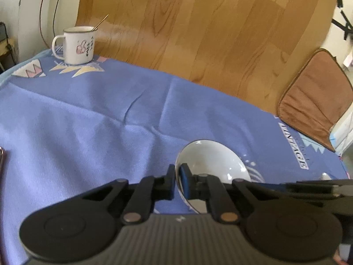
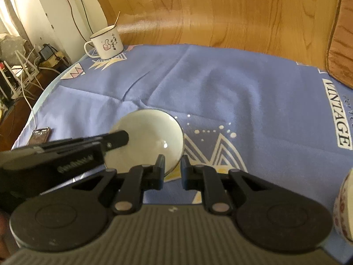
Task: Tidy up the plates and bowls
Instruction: 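Carry both bowls to the window corner and release them there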
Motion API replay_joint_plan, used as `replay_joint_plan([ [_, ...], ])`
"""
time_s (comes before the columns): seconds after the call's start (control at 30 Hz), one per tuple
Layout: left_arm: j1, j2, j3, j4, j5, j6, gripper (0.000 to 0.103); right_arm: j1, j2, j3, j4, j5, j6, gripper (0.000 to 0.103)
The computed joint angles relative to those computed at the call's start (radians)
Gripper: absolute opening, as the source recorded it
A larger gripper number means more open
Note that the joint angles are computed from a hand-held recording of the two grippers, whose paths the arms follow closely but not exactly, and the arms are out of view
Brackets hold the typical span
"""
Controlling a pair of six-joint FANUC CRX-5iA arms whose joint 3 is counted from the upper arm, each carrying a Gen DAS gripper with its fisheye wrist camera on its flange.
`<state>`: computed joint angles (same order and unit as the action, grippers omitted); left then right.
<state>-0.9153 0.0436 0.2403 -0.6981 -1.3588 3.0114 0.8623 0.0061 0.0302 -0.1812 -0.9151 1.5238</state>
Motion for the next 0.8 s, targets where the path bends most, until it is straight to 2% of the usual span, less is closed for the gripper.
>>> replay_joint_plan([
  [0.23, -0.033, 0.056, 0.095, -0.03, -0.027, -0.047, 0.007, -0.019, -0.06, -0.047, 0.018, 0.043, 0.025, 0.017],
  [0.43, -0.028, 0.127, 0.184, -0.005, 0.008, -0.102, 0.008, -0.039, -0.116, -0.105, 0.08, 0.086, 0.002, 0.017],
  [0.8, -0.037, 0.327, 0.456, 0.037, 0.017, -0.27, 0.008, -0.164, -0.204, -0.171, 0.096, 0.108, 0.002, 0.017],
])
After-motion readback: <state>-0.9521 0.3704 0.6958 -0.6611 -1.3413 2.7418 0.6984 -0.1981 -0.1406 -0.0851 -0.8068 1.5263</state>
